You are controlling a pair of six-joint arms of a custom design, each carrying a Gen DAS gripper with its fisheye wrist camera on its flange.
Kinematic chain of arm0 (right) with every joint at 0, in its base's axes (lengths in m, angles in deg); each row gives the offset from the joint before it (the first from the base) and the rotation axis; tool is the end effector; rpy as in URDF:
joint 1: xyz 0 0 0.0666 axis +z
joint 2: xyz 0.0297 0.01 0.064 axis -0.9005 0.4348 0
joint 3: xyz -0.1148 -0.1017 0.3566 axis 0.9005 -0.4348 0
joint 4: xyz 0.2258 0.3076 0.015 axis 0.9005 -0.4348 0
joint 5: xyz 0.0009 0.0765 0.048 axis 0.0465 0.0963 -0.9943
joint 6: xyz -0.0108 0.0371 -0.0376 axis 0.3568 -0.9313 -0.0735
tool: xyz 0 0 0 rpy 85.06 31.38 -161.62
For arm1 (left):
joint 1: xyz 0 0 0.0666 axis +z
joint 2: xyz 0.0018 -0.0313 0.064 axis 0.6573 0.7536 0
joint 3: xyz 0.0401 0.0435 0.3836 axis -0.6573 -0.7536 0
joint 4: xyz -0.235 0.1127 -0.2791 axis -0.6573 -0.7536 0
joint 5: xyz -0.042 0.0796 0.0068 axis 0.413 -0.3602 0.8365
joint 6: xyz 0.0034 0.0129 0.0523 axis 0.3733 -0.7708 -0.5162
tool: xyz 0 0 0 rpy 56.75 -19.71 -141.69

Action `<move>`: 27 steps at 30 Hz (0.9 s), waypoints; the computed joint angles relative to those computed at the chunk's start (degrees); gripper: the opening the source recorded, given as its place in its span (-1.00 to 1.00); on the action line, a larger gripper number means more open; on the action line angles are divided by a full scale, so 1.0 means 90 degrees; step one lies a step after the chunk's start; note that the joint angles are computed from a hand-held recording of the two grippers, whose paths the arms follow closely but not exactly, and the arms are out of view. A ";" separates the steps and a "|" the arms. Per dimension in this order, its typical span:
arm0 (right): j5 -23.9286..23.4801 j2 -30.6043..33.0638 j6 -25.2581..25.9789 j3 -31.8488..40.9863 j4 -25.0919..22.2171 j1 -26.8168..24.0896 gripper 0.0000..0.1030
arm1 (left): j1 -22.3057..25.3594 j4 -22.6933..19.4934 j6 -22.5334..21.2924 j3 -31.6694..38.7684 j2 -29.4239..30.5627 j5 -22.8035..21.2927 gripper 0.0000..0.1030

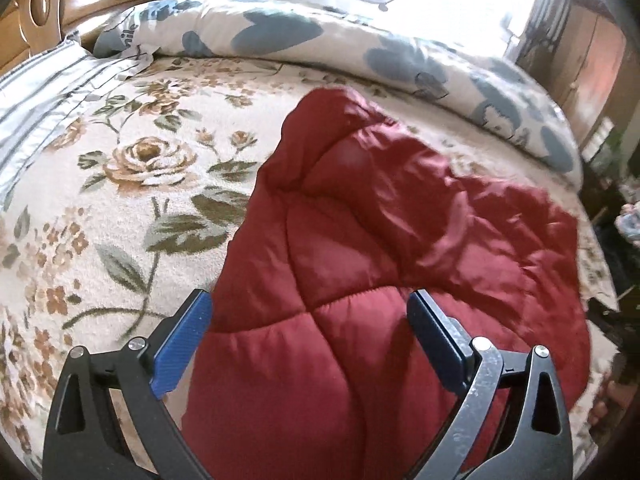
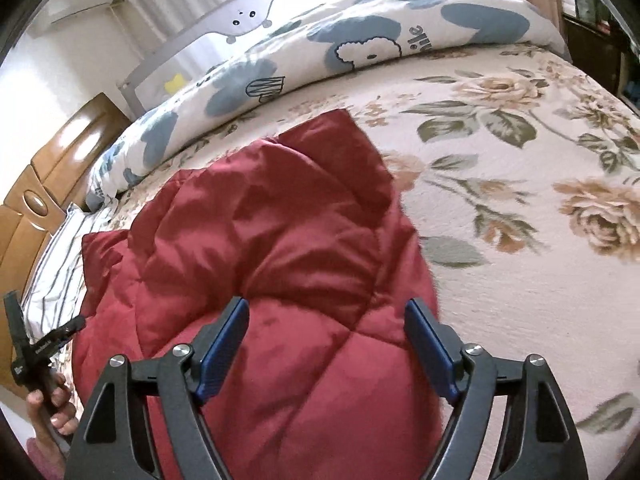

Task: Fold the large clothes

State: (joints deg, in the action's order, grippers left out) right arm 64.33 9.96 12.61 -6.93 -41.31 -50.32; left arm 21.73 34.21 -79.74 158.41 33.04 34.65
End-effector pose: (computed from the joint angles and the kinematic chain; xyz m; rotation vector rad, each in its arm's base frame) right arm 0.3656 0.0789 0.3264 0.8810 2.2584 0.1224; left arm 0.6284 -0.2312 0.3206 0.5429 2.4628 -0.4636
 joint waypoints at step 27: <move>-0.2374 -0.0275 -0.0980 -0.1192 0.1670 -0.1118 0.73 | 0.0396 -0.1743 0.0326 0.1673 0.1332 0.1664 0.94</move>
State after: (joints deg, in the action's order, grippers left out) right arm 42.96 7.49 3.79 -17.66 -26.28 -60.38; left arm 25.30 18.53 -76.81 173.46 45.03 49.63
